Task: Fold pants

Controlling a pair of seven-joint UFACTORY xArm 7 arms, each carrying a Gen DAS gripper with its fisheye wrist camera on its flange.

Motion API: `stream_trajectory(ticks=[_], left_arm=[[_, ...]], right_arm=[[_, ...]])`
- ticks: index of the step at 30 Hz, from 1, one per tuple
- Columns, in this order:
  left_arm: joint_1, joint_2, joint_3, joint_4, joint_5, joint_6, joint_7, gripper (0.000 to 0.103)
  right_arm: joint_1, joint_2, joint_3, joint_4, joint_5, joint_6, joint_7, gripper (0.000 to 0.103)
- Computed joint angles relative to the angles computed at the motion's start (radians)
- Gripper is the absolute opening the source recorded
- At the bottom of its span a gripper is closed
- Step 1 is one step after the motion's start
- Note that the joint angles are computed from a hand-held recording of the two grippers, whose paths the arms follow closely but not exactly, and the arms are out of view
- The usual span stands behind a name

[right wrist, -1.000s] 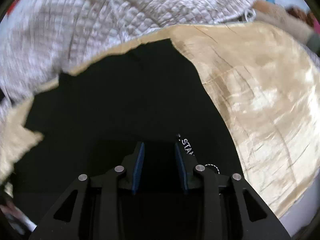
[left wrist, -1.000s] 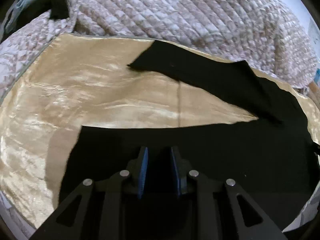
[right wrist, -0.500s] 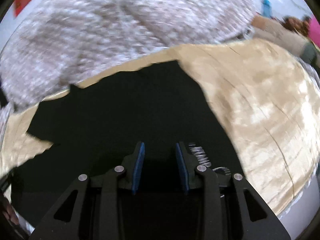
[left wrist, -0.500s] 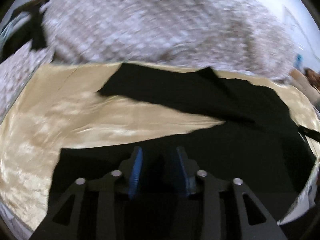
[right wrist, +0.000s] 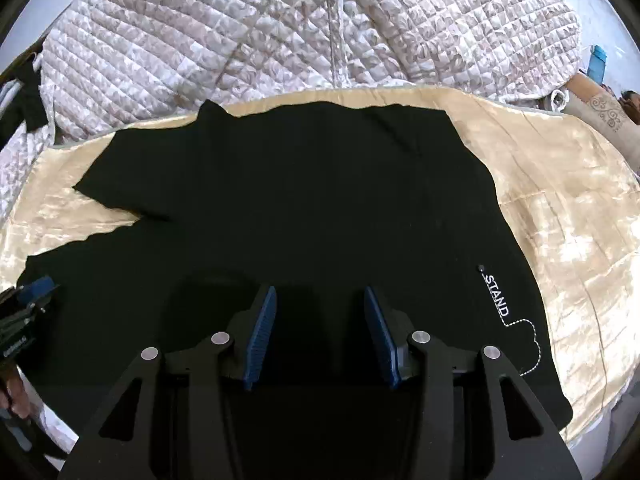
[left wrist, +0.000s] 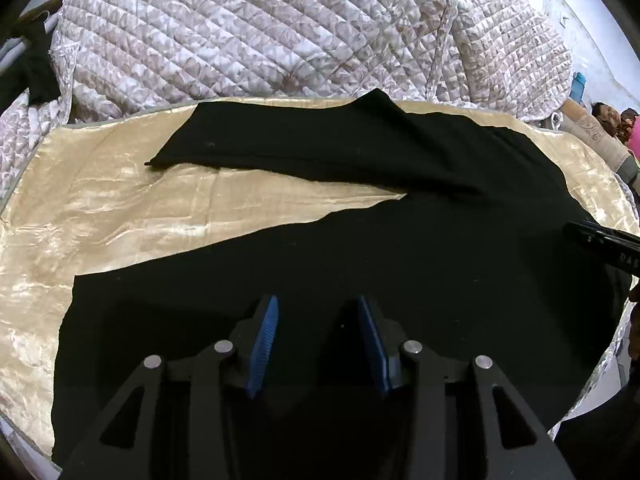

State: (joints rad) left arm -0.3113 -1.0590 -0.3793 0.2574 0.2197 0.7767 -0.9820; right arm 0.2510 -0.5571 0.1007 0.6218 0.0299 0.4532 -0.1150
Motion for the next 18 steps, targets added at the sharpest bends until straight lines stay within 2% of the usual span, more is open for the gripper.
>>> stream_trajectory(ticks=[9,13,18], left_arm=[[-0.003,0.009,0.007,-0.006,-0.002,-0.007,0.005,0.048],[0.003,0.025,0.013,0.006,-0.003,-0.013,0.016,0.048],[0.012,0.054,0.016,0.043,0.003,-0.014,0.034,0.048]], right_arm=[[-0.014,0.013,0.027,0.010,-0.032,0.035,0.029,0.046],[0.014,0.002,0.006,0.007,-0.005,0.022,0.011,0.046],[0.043,0.010,-0.006,0.011,0.007,0.028,-0.031,0.053]])
